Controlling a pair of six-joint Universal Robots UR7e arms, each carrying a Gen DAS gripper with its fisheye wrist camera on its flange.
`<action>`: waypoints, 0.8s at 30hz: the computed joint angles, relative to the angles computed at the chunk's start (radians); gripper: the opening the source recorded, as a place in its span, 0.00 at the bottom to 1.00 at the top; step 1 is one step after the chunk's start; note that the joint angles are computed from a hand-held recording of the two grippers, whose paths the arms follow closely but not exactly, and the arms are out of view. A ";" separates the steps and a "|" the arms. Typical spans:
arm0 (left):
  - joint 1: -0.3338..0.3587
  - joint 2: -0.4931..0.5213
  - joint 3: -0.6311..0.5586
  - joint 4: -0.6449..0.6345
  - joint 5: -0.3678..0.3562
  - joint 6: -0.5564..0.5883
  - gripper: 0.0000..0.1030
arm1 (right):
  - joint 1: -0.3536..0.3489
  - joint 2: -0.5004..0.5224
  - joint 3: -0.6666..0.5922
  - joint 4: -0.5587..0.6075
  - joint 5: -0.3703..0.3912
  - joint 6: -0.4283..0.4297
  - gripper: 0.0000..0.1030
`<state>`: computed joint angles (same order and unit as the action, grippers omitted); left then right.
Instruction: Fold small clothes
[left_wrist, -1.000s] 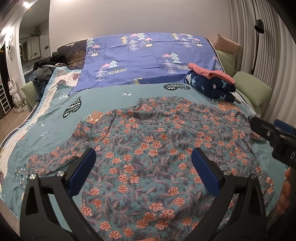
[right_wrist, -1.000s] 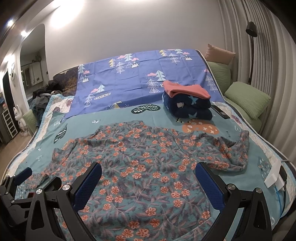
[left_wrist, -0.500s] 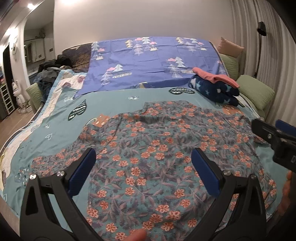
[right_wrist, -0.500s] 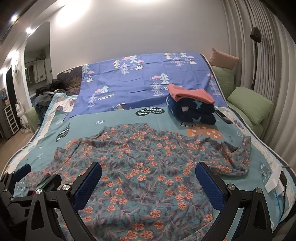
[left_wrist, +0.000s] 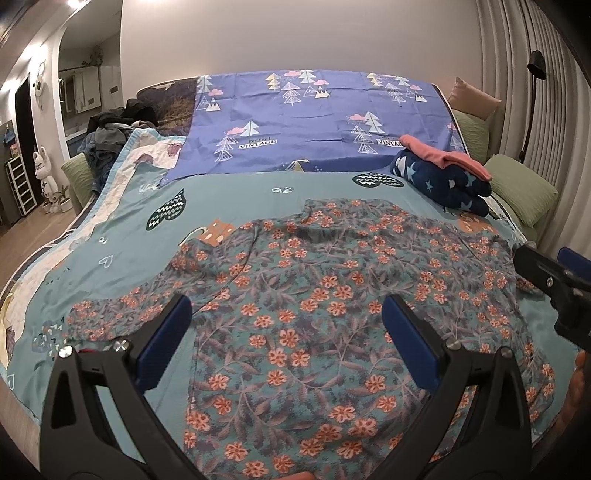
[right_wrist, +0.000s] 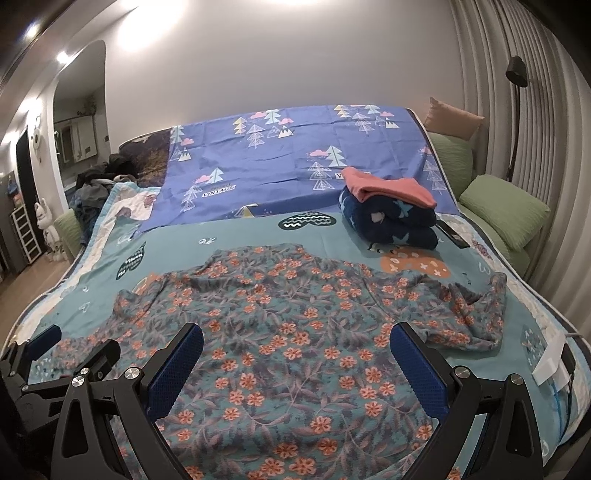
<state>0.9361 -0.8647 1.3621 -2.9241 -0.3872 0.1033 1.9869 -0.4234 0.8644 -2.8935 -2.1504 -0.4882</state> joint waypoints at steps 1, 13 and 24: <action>0.001 -0.002 0.003 0.001 -0.002 -0.003 0.99 | 0.000 0.002 -0.002 0.004 0.000 -0.001 1.00; 0.023 -0.028 0.013 0.020 -0.010 -0.041 0.99 | 0.011 0.050 -0.081 0.072 -0.007 -0.004 1.00; 0.145 -0.136 0.030 0.251 -0.123 -0.378 0.99 | 0.009 0.130 -0.227 0.221 0.041 -0.020 1.00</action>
<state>1.0806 -1.0006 1.3922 -2.6734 -0.5102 -0.2745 1.9958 -0.2935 0.6372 -2.6723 -2.1096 -0.5082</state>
